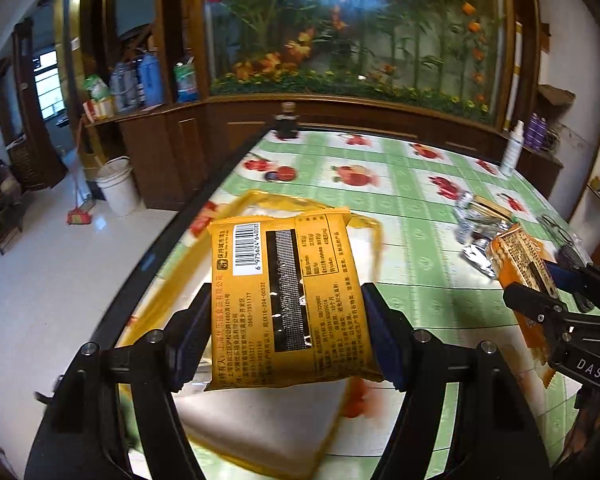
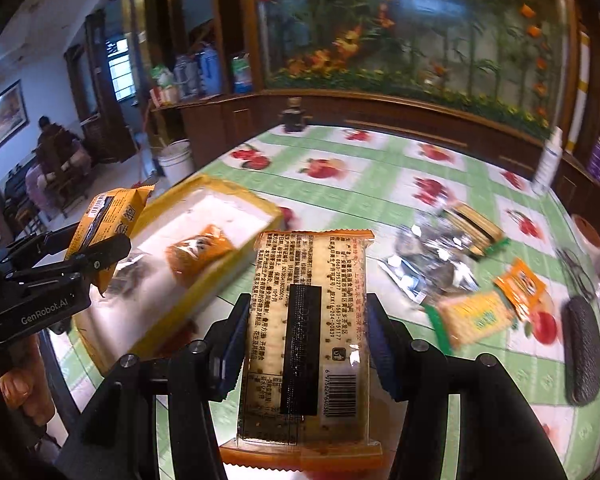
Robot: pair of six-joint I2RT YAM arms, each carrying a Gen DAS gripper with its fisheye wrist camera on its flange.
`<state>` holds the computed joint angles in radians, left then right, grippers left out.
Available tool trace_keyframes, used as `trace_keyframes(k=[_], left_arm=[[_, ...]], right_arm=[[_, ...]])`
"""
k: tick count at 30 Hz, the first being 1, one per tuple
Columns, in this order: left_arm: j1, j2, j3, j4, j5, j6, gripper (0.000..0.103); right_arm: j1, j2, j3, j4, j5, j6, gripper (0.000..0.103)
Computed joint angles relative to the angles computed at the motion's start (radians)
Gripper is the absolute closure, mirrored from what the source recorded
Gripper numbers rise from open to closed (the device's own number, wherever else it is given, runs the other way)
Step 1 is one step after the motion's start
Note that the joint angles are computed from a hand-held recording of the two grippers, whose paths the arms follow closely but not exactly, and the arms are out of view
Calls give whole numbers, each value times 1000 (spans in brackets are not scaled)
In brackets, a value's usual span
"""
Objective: Organize snacks
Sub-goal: 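Carry both packs over the white tray and release them inside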
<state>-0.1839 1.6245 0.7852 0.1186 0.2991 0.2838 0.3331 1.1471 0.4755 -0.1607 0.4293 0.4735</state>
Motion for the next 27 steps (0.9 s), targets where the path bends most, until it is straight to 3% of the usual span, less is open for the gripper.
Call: trace_keyframes(k=[10, 27], left_arm=[[145, 87, 65, 21, 29, 13, 32], [171, 151, 89, 34, 7, 37, 32]], right_arm=[[57, 249, 181, 127, -54, -40, 48], [8, 490, 319, 221, -173, -81, 48]])
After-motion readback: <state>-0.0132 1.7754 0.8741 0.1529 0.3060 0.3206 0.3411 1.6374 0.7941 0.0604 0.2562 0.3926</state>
